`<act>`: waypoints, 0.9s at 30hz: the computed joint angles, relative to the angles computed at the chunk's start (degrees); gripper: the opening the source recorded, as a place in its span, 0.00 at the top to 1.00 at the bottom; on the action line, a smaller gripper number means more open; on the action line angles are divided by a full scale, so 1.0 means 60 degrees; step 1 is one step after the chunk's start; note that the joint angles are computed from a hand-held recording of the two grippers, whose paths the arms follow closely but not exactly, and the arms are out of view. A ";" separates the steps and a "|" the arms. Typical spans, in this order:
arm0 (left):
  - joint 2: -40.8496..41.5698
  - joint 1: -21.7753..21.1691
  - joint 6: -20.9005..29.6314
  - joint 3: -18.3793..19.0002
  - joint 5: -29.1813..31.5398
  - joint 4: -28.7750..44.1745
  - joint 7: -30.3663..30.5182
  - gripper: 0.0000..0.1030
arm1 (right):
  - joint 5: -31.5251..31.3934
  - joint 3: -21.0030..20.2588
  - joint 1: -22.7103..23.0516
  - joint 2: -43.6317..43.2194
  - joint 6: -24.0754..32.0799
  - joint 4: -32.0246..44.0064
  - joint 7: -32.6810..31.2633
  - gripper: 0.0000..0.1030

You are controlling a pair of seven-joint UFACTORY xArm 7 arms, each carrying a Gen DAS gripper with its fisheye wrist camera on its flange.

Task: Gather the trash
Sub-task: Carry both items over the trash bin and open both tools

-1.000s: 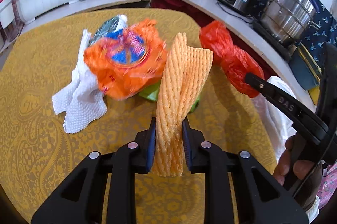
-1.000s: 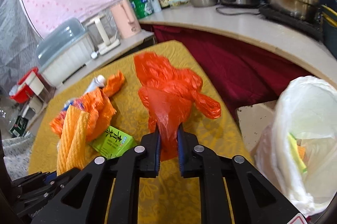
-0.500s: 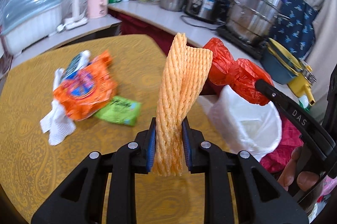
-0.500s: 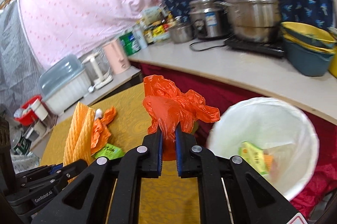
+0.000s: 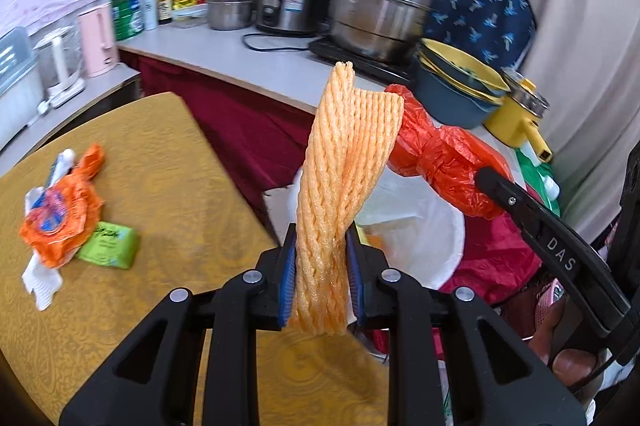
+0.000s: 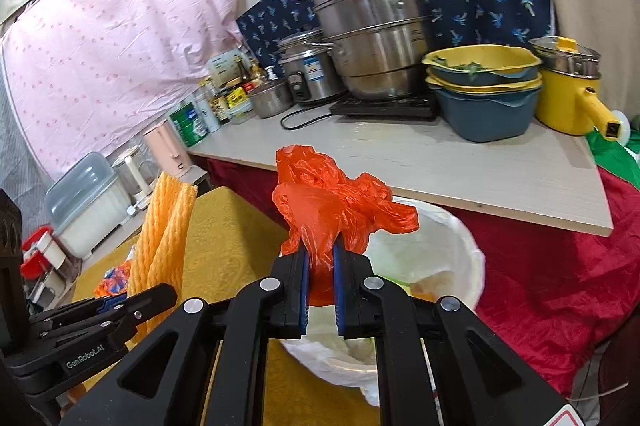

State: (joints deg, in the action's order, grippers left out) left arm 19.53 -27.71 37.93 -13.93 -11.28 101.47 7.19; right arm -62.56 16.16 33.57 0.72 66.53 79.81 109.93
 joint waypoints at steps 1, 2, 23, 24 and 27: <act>0.0118 -0.0100 0.0020 -0.0010 0.0090 0.0135 -0.0043 0.79 | 0.0033 -0.0009 -0.0008 -0.0154 0.0020 -0.0181 0.0077 0.91; 0.0150 -0.0164 0.0023 -0.0015 0.0141 0.0163 -0.0078 0.79 | 0.0072 0.0001 -0.0040 -0.0296 0.0036 -0.0348 0.0128 0.91; 0.2015 -0.0998 0.0861 0.0104 0.0597 0.2322 -0.0394 0.51 | 0.0490 0.0386 -0.1003 -0.1002 -0.0602 -0.1698 0.0782 0.85; 0.2052 -0.1038 0.0809 0.0146 0.0651 0.2370 -0.0456 0.49 | 0.0493 0.0375 -0.1006 -0.0984 -0.0598 -0.1684 0.0825 0.82; 0.2244 -0.1059 0.0974 0.0186 0.0703 0.2724 -0.0559 0.49 | 0.0384 0.0390 -0.0971 -0.0930 -0.0480 -0.1610 0.0941 0.76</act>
State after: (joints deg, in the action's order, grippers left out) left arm 33.00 -34.06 43.78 -12.81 -7.06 117.82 3.84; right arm -60.25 18.50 27.75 -4.86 63.66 70.15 115.57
